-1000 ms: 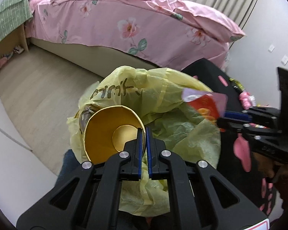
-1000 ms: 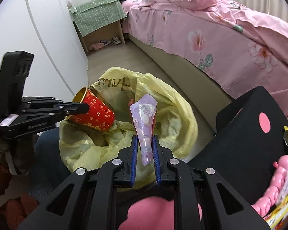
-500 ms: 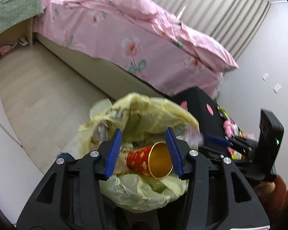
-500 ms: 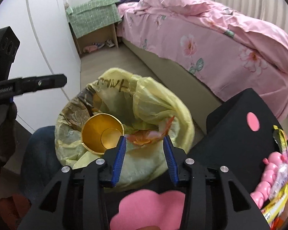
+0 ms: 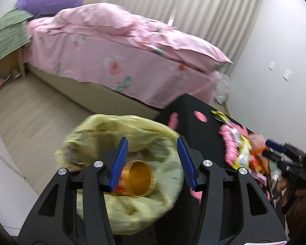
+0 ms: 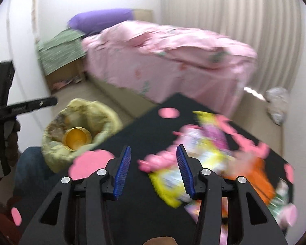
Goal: Collect trash
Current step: 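Open both tools to drop the cup and tray into the bag, then grasp the yellow snack wrapper with the left tool while the right tool grasps dark wrappers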
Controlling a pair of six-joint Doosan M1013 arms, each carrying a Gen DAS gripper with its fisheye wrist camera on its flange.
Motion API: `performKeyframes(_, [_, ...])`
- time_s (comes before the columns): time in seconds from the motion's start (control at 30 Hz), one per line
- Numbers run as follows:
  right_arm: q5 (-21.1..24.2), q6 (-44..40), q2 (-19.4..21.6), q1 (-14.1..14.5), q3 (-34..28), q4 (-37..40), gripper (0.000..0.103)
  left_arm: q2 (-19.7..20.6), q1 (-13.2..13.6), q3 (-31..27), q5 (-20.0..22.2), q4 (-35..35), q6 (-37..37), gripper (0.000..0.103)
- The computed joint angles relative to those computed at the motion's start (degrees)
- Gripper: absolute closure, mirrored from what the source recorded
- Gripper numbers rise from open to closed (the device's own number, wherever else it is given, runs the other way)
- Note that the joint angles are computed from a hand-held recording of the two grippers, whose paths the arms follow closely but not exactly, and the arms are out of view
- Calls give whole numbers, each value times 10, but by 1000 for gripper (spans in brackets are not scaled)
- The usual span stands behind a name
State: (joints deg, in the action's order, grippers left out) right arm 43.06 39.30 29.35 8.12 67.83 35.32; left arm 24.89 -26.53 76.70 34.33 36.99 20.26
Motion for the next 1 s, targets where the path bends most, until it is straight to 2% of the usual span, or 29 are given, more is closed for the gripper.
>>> performKeyframes(0.07, [-42,16,-16,-14,23,-14,49,14,-5,-21,-15,-31,50,56])
performKeyframes(0.17, [-74,29,-33,-35,48,-22,48,33,-13,-48,-27,-76,116,55])
performKeyframes(0.27, [-76,-3,-44,-56,69,4,46,57,-20,-84,-36,-138,201,55])
performKeyframes(0.37, [-75,17,-51,-68,85,-21,46,89,-26,-133,-26,-204,289,55])
performKeyframes(0.5, [-92,58,-57,-81,105,-42,46,123,-33,-186,-4,-250,356,55])
performKeyframes(0.6, [-99,84,-57,-90,113,-50,46,154,-42,-236,25,-269,399,55])
performKeyframes(0.67, [-120,102,-61,-92,123,-70,46,171,-48,-264,45,-254,405,55])
performKeyframes(0.8, [-142,115,-66,-97,139,-84,46,232,-57,-362,128,-224,416,55])
performKeyframes(0.93, [-153,147,-71,-99,151,-119,46,273,-57,-433,195,-231,431,56])
performKeyframes(1.0, [-148,150,-74,-101,156,-124,46,281,-60,-448,214,-225,438,63])
